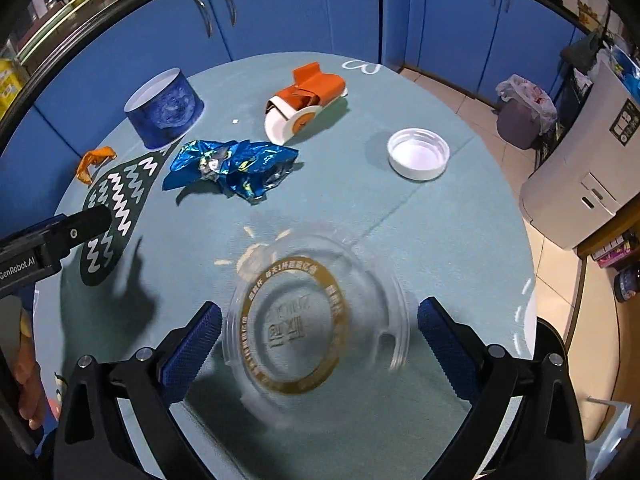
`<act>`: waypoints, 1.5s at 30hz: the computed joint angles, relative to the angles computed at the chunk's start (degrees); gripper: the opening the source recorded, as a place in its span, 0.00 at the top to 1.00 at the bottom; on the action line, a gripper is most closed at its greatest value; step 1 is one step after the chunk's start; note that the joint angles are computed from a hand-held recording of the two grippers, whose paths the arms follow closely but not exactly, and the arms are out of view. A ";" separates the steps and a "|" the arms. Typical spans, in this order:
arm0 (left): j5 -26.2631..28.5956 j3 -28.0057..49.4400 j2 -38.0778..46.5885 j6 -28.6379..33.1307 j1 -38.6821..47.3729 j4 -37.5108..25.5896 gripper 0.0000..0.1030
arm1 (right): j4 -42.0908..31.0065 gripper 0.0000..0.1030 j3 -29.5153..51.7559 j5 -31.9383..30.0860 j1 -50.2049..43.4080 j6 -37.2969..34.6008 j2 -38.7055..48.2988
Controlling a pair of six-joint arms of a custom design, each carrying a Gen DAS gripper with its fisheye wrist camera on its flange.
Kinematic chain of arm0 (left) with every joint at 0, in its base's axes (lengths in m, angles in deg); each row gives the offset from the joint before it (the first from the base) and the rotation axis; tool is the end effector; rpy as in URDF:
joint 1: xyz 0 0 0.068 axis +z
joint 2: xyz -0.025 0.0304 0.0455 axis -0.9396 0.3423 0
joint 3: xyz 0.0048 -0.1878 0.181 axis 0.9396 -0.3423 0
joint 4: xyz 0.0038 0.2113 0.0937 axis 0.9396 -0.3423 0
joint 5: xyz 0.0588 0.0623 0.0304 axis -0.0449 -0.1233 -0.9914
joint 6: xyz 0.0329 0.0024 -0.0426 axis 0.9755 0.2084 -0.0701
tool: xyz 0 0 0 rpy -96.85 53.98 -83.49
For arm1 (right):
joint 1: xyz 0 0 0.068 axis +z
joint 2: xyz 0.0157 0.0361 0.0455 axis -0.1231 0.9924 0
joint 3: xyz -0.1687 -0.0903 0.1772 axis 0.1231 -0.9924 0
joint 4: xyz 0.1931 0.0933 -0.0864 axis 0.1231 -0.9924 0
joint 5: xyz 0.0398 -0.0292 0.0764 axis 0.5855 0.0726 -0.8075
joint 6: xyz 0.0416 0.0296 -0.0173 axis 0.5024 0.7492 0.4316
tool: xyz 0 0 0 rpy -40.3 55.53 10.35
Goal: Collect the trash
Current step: 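Grasp the blue foil wrapper with the left tool while the right tool lifts the lid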
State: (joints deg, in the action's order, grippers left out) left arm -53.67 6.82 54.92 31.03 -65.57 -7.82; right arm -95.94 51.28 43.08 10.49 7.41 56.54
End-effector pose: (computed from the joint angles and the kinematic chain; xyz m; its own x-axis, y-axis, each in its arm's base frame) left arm 0.3190 0.0220 0.1765 -0.8929 -0.0412 -0.4484 -0.0207 0.9985 -0.0504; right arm 0.2956 0.0935 0.1561 -0.9034 -0.1048 -0.4159 -0.1472 0.9865 0.0712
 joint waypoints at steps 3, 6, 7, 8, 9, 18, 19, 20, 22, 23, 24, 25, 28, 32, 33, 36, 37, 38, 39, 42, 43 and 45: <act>-0.10 -0.32 -0.13 0.40 -0.28 0.18 0.05 | 0.98 0.07 -0.77 3.24 1.86 -1.16 0.02; -0.03 -0.52 -0.20 0.29 -0.44 0.32 0.05 | 1.56 0.07 -1.58 2.89 1.29 -0.78 -0.59; 0.10 -0.49 -0.19 0.24 -0.41 0.26 0.05 | 1.46 0.07 -1.66 2.97 1.30 -0.88 -0.77; 0.14 -0.40 -0.14 0.20 -0.45 0.19 0.05 | 1.02 0.07 -1.52 3.08 1.32 -0.94 -0.84; 0.01 -0.39 -0.10 0.00 -0.74 0.20 0.05 | 0.76 0.07 -1.24 3.01 1.04 -1.14 -0.50; -0.77 0.01 -0.11 -1.02 -4.08 0.35 0.05 | 1.11 0.18 -3.13 3.47 0.24 -2.00 -2.28; -1.01 0.26 0.03 -1.27 -4.75 0.34 0.05 | 1.01 0.18 -3.17 3.70 0.28 -2.11 -2.43; -1.14 0.60 0.18 -1.44 -5.48 0.30 0.05 | 1.45 0.18 -3.80 4.05 0.08 -2.33 -3.12; -1.26 1.32 0.54 -1.83 -6.69 0.09 0.05 | 1.88 0.18 -4.53 4.87 -0.32 -2.45 -4.26; -1.15 1.90 0.90 -1.98 -7.39 -0.12 0.05 | 1.97 0.18 -4.56 5.24 -0.46 -2.49 -4.39; -1.07 2.36 1.23 -2.07 -7.89 -0.23 0.05 | 2.17 0.18 -4.78 6.06 -1.06 -2.80 -4.76; -1.03 3.01 1.68 -2.14 -8.55 -0.42 0.05 | 2.22 0.18 -4.78 6.40 -1.57 -3.07 -4.89; -1.26 5.14 3.08 -2.61 -10.93 -0.83 0.05 | 2.17 0.18 -4.44 6.67 -3.89 -4.18 -5.41; -2.00 8.79 6.08 -3.46 -14.10 -1.10 0.05 | 2.10 0.18 -3.65 6.55 -6.62 -5.15 -5.46; -2.19 9.66 6.90 -3.62 -14.61 -1.22 0.05 | 2.21 0.18 -3.37 6.31 -7.72 -5.52 -5.27; -2.48 12.25 9.63 -4.01 -16.07 -1.53 0.05 | 2.38 0.18 -2.81 5.79 -9.67 -5.99 -4.75; -2.73 13.43 10.88 -4.21 -16.55 -1.76 0.05 | 2.46 0.18 -2.73 5.30 -10.38 -6.15 -4.62; -2.91 14.21 11.65 -4.37 -16.82 -2.01 0.05 | 2.34 0.18 -2.68 4.94 -10.82 -6.20 -4.71; -3.21 15.49 12.99 -4.71 -17.21 -2.35 0.05 | 2.46 0.18 -2.56 4.42 -11.50 -6.21 -4.51; -3.61 18.79 16.26 -5.40 -17.76 -3.56 0.05 | 2.81 0.18 -2.02 4.08 -12.39 -6.33 -3.87; -3.65 19.06 16.58 -5.59 -17.83 -3.60 0.05 | 2.77 0.18 -1.81 3.90 -12.59 -6.37 -3.67; -3.81 20.12 17.62 -5.80 -17.96 -3.91 0.05 | 2.40 0.18 -1.19 2.56 -13.33 -6.43 -3.28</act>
